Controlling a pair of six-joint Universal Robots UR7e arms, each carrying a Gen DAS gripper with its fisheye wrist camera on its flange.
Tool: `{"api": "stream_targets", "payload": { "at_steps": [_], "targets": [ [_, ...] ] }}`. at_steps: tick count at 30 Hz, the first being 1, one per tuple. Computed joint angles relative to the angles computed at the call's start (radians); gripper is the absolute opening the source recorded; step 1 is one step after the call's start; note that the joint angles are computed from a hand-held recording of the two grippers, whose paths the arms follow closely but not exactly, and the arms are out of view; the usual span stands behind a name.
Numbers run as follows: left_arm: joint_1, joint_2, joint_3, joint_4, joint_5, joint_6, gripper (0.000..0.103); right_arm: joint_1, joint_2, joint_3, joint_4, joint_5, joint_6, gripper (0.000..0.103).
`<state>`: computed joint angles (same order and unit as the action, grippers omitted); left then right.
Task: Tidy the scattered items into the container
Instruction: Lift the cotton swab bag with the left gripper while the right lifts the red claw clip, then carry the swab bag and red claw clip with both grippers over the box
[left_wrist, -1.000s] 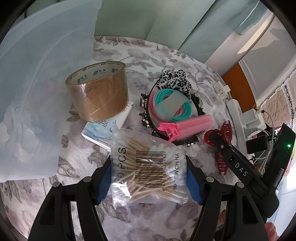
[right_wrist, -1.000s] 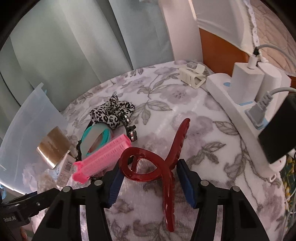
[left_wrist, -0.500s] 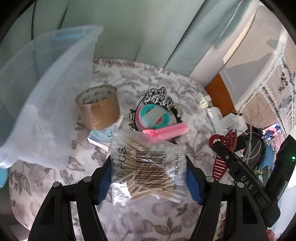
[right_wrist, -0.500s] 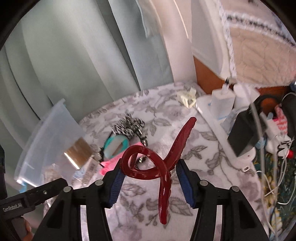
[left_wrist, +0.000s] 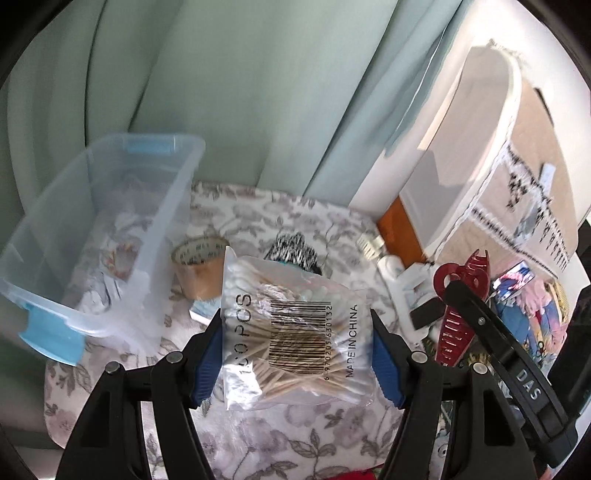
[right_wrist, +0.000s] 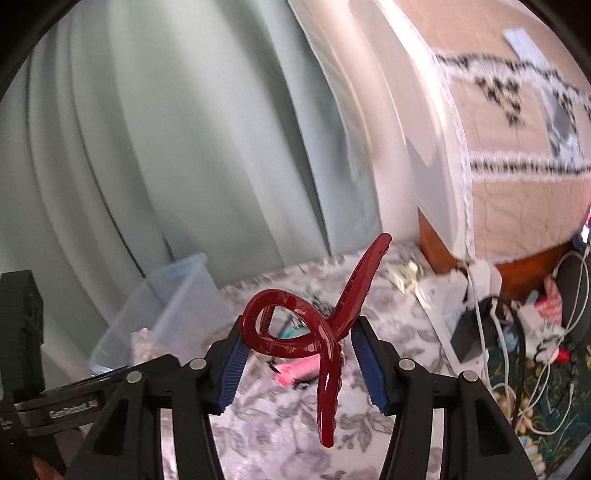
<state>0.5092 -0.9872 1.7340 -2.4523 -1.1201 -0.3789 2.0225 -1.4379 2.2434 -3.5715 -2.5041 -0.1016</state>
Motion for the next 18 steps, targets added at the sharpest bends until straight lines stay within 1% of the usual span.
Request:
{"api": "stream_targets", "payload": {
  "at_steps": [3, 7, 12, 15, 18],
  "targets": [
    [-0.01, -0.028, 0.007, -0.027, 0.013, 0.011, 0.072, 0.052, 0.012, -0.028, -0.012, -0.01, -0.036, 0.059],
    [-0.019, -0.065, 0.018, -0.063, 0.031, 0.026, 0.072, 0.114, 0.05, -0.074, -0.045, -0.017, -0.112, 0.059],
    [-0.028, -0.102, 0.024, -0.095, 0.059, 0.048, 0.072, 0.16, 0.102, -0.122, -0.105, -0.008, -0.186, 0.059],
    [-0.031, -0.116, 0.028, -0.124, 0.082, 0.064, 0.072, 0.174, 0.112, -0.139, -0.09, -0.005, -0.191, 0.059],
    [-0.024, -0.129, 0.03, -0.153, 0.083, 0.074, 0.072, 0.192, 0.131, -0.163, -0.084, -0.021, -0.217, 0.059]
  ]
}}
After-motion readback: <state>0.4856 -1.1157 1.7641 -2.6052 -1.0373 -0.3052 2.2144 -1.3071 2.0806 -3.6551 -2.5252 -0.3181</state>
